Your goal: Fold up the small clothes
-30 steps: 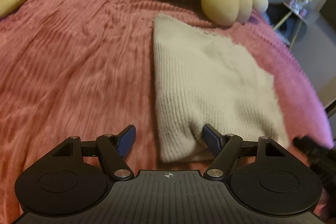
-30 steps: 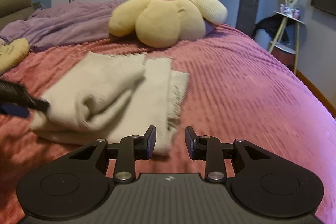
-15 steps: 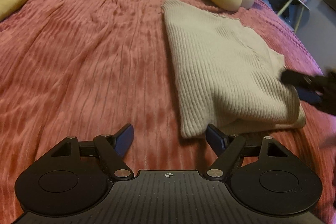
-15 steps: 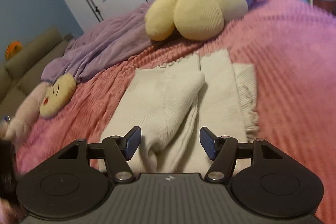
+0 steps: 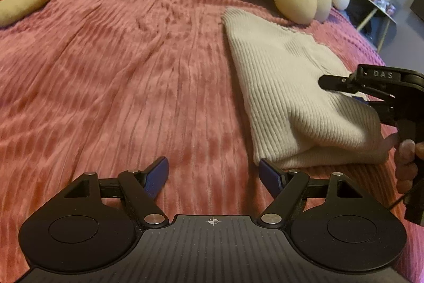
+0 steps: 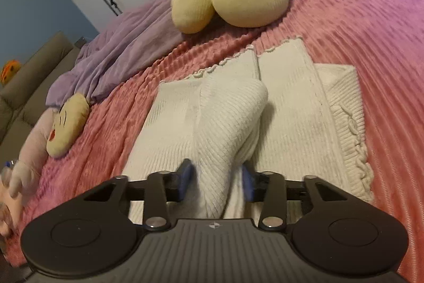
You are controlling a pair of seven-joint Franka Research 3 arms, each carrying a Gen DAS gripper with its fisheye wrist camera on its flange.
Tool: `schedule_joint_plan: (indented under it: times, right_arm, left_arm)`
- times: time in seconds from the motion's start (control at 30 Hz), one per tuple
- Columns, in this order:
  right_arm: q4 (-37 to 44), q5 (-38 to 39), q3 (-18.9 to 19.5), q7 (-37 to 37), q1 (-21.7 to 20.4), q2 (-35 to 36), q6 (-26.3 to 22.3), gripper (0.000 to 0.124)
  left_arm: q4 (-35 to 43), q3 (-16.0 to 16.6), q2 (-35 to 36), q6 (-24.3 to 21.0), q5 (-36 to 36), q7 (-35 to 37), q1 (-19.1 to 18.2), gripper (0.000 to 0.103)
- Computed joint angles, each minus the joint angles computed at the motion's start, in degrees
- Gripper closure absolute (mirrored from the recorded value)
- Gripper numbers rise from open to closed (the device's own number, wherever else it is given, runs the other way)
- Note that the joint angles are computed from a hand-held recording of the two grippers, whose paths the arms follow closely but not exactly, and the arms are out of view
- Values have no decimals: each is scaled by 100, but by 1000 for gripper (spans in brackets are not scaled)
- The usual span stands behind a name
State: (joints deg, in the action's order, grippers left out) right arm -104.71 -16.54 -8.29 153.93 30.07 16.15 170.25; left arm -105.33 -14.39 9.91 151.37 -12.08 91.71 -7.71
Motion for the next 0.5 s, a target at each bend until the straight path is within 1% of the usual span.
schedule_joint_plan:
  times: [0.07,0.1,0.13,0.17,0.23,0.27,0.3,0.33,0.37,0.4,0.43,0.47,0.5]
  right_arm:
    - [135,4,-17,6,4,76,-119,81]
    - [200,-41,-33,-11,15,103,-184,90]
    - [273,-259,-150,61,121,124,-259,97]
    - [344,-586,-286,136,251,127,-349,103]
    - [587,-1721,-653,418,660,100,-821,106]
    - [709,-2310,-784,552,844,72,-1124,107]
    - [807,-3066,-941,726,1081,17,-1486,107]
    - [876,-3771,-1046,912,1300,-36,-1918,107]
    - [919,-4254,-1068,1003,1439,-72,-2343,107]
    - [933,-4456,-1035,1042,1472,-95,-2630,107]
    - [940,-4623,-994,1015,1506,-96,-3015,108]
    - [968,-4774,-941,825,1533,-49,-3443,109]
    - [978,-4842,-883,697,1519,-14,-3728,111]
  left_arm:
    - [-8,11,-18,-11,59,-44,-16,22]
    - [-16,17,-32,-13,95,-71,-25,22]
    - [-26,21,-50,-9,126,-87,-34,22]
    - [-32,23,-66,-6,149,-90,-40,22]
    - [-22,20,-84,6,175,-72,-50,21]
    - [-18,19,-92,13,180,-64,-54,21]
    - [-20,18,-103,34,178,-61,-58,21]
    - [-13,13,-105,51,166,-60,-63,20]
    - [2,8,-101,49,150,-58,-67,20]
    - [14,3,-97,39,141,-54,-73,20]
    - [25,-1,-96,28,149,-54,-85,20]
    - [25,-7,-100,22,153,-44,-94,20]
    - [15,-17,-107,28,137,-16,-100,20]
